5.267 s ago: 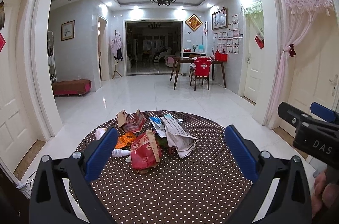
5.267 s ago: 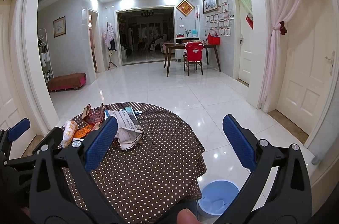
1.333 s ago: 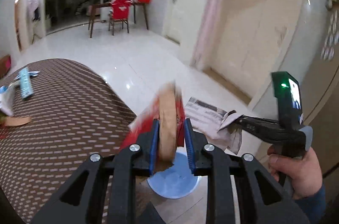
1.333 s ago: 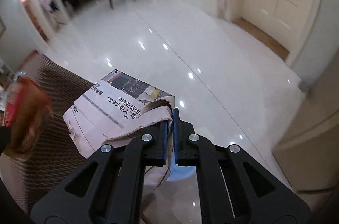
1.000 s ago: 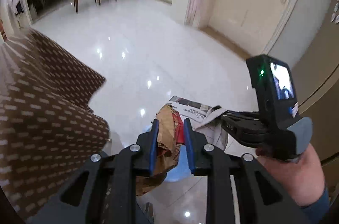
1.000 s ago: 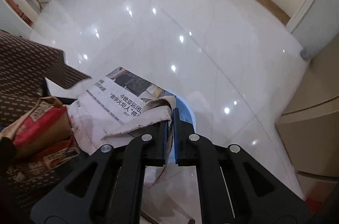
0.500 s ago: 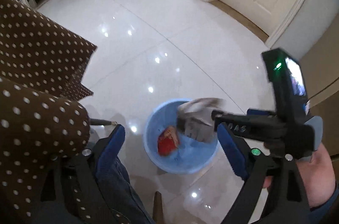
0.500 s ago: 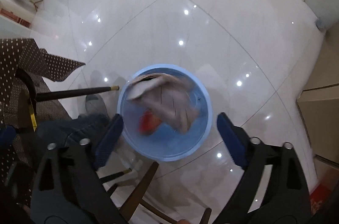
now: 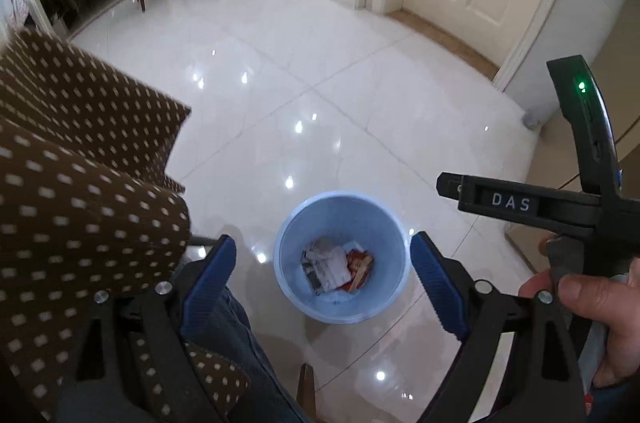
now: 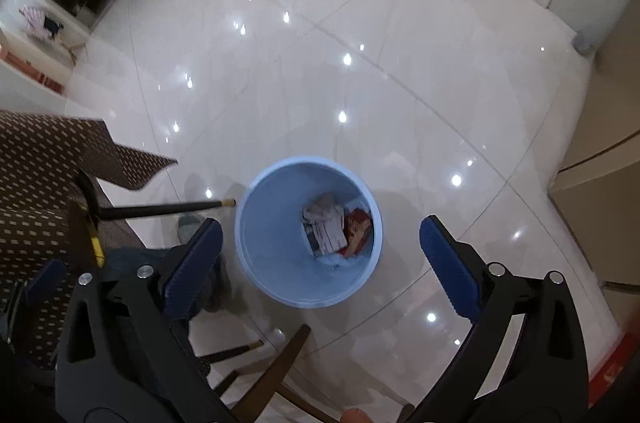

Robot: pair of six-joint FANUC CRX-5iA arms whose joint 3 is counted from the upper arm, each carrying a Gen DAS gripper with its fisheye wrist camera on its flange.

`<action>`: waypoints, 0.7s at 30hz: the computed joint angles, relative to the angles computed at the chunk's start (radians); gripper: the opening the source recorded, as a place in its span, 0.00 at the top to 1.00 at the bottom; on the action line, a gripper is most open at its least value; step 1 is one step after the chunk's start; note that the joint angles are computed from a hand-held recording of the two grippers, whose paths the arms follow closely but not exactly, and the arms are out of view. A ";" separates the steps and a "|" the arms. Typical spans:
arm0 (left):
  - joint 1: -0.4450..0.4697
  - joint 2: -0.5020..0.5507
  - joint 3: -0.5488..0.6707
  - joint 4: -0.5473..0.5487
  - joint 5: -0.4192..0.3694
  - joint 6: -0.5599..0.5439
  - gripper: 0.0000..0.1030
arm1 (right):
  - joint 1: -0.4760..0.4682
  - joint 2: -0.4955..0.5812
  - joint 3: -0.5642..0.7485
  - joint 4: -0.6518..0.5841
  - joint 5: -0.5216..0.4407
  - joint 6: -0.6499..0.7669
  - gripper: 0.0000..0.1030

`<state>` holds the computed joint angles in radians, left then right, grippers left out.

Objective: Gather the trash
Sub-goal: 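Carry both items to the blue wastebasket and open both tools to drop them, then move both tools back over the table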

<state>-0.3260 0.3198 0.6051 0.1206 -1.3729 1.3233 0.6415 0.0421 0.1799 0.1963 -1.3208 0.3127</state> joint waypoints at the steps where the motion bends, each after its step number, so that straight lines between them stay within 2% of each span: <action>1: 0.004 -0.021 -0.010 0.016 0.017 -0.007 0.15 | 0.009 -0.008 0.000 0.016 0.002 -0.017 0.06; 4: 0.018 -0.074 -0.022 0.051 0.049 -0.028 0.15 | 0.044 -0.036 0.011 0.094 0.002 -0.072 0.06; 9: 0.051 -0.155 -0.029 0.098 0.118 -0.053 0.09 | 0.105 -0.031 0.088 0.221 -0.016 -0.097 0.06; 15: 0.132 -0.237 -0.044 0.158 0.158 -0.079 0.09 | 0.186 0.058 0.278 0.347 -0.026 -0.032 0.06; 21: 0.249 -0.313 -0.075 0.206 0.195 -0.106 0.07 | 0.247 0.176 0.491 0.403 -0.034 0.068 0.06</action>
